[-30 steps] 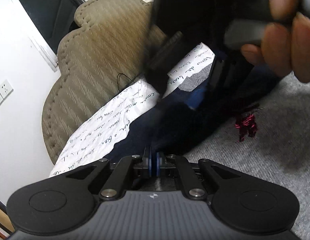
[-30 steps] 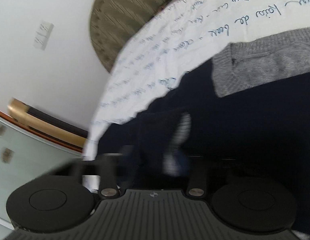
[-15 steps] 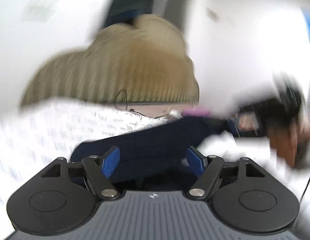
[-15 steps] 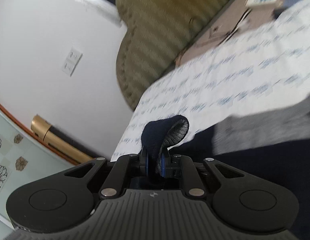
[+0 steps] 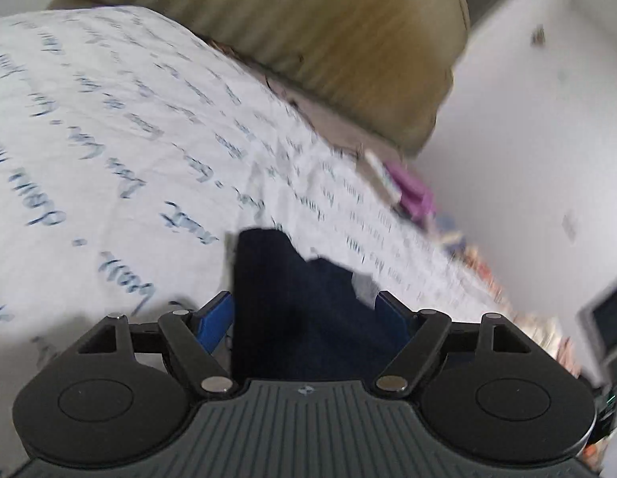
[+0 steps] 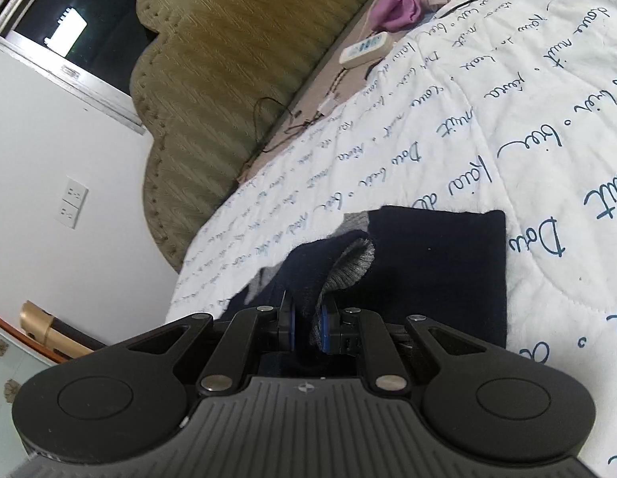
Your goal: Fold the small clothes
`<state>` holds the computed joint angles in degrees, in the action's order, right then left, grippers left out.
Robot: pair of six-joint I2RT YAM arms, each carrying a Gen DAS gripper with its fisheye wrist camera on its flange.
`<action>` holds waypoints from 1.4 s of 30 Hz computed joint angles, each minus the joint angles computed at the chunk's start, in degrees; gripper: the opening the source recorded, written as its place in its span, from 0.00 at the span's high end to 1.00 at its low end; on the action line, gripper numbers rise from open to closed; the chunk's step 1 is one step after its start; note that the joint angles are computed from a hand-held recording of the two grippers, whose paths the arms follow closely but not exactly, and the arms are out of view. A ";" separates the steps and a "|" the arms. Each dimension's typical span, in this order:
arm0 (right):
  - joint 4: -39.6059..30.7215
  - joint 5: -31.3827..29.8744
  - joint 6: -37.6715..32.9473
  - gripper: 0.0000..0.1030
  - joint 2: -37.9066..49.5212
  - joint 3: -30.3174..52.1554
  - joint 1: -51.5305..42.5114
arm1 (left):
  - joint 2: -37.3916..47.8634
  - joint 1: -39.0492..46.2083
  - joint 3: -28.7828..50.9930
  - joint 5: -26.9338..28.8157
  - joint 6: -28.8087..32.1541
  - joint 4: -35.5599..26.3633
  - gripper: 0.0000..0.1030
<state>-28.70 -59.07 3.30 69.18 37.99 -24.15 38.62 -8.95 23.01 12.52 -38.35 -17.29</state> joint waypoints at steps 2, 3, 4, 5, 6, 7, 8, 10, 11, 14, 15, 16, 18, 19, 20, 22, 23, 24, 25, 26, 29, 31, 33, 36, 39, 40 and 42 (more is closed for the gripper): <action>1.71 -3.23 0.73 0.84 -0.27 -0.47 -2.50 | 4.44 -1.58 0.78 -0.92 0.93 0.90 0.24; 4.79 -3.64 3.63 0.84 -0.53 -1.18 -2.49 | 5.39 -1.78 0.26 -1.40 1.01 1.21 0.24; 4.58 -4.13 2.92 0.84 1.04 -0.80 -3.62 | 7.66 -1.78 0.17 -1.32 1.55 2.11 0.25; 3.23 -2.92 1.92 0.84 2.53 0.02 -3.40 | 9.95 -2.38 0.30 -2.09 2.04 2.84 0.27; 1.03 -0.87 -0.55 0.84 4.16 0.85 -2.91 | 9.86 -3.84 -0.45 -4.02 2.54 4.39 0.28; 0.08 1.26 -2.45 0.84 5.58 0.84 -2.12 | 11.78 -5.00 0.81 -5.62 3.14 4.26 0.48; 0.10 2.46 -3.25 0.84 6.45 0.38 -1.62 | 13.55 -5.95 2.10 -7.67 3.31 3.08 0.73; 2.15 3.63 -2.90 0.84 7.68 -1.03 -1.09 | 15.48 -4.17 3.66 -5.39 4.02 2.26 0.87; 2.98 3.36 -2.53 0.84 8.07 -1.44 -1.59 | 15.61 -4.19 4.66 -5.10 4.76 1.01 0.87; 6.05 2.17 -0.98 0.84 6.05 -3.09 -2.57 | 12.19 -8.96 7.05 -11.43 7.13 -2.88 0.89; 6.97 2.65 -0.95 0.84 5.25 -3.61 -2.91 | 11.87 -10.74 7.37 -13.84 7.79 -3.21 0.89; 6.54 4.26 -2.11 0.84 5.58 -3.53 -2.73 | 12.92 -11.79 7.54 -15.72 8.39 -3.32 0.89; 7.13 8.71 -2.15 0.85 8.06 -2.94 -0.93 | 16.16 -11.67 6.38 -16.02 8.06 -1.50 0.89; 8.08 8.48 -1.44 0.85 8.37 -3.21 -0.72 | 15.86 -12.18 5.21 -16.74 7.86 0.24 0.89; 8.86 8.35 -0.76 0.85 7.78 -3.60 -0.50 | 15.54 -13.14 4.96 -17.93 8.08 0.50 0.89; 9.39 8.52 -0.77 0.85 7.73 -3.55 0.11 | 15.62 -14.38 4.93 -19.66 9.04 0.76 0.85; 9.35 8.79 -0.94 0.83 8.34 -3.23 0.36 | 15.58 -14.79 4.84 -20.54 9.61 0.77 0.81; 9.38 8.26 -0.90 0.74 8.68 -3.18 0.06 | 15.05 -15.01 4.70 -20.83 10.27 0.61 0.79; 9.63 7.40 -0.08 0.72 9.04 -3.15 -0.45 | 13.77 -15.38 4.46 -21.47 10.41 -0.26 0.68; 9.23 6.66 0.29 0.65 9.35 -2.93 -0.87 | 12.51 -15.96 4.35 -22.60 9.71 -1.40 0.50; 3.62 3.54 -3.84 0.62 7.77 -2.85 -3.99 | 3.49 -15.92 2.87 -20.54 7.89 -7.96 0.28; -5.11 1.87 -11.32 0.62 6.03 -1.56 -6.83 | -2.21 -15.57 1.80 -17.36 7.66 -11.58 0.28; -8.58 1.57 -14.43 0.62 5.46 -1.35 -7.71 | -5.13 -15.80 1.00 -15.78 7.77 -13.61 0.28; -6.86 4.05 -13.40 0.76 5.33 -2.23 -6.30 | -1.30 -21.10 0.53 -22.52 7.70 -12.85 0.57; -2.89 5.09 -9.42 0.94 6.15 -3.43 -5.98 | -0.16 -18.23 1.48 -17.95 7.77 -12.73 0.84; -2.26 5.32 -9.24 0.94 4.92 -4.10 -6.00 | 0.05 -17.71 2.30 -17.53 7.67 -13.77 0.87; -4.90 5.80 -12.14 0.95 1.48 -4.25 -6.10 | -0.03 -17.89 3.42 -17.61 8.74 -15.95 0.88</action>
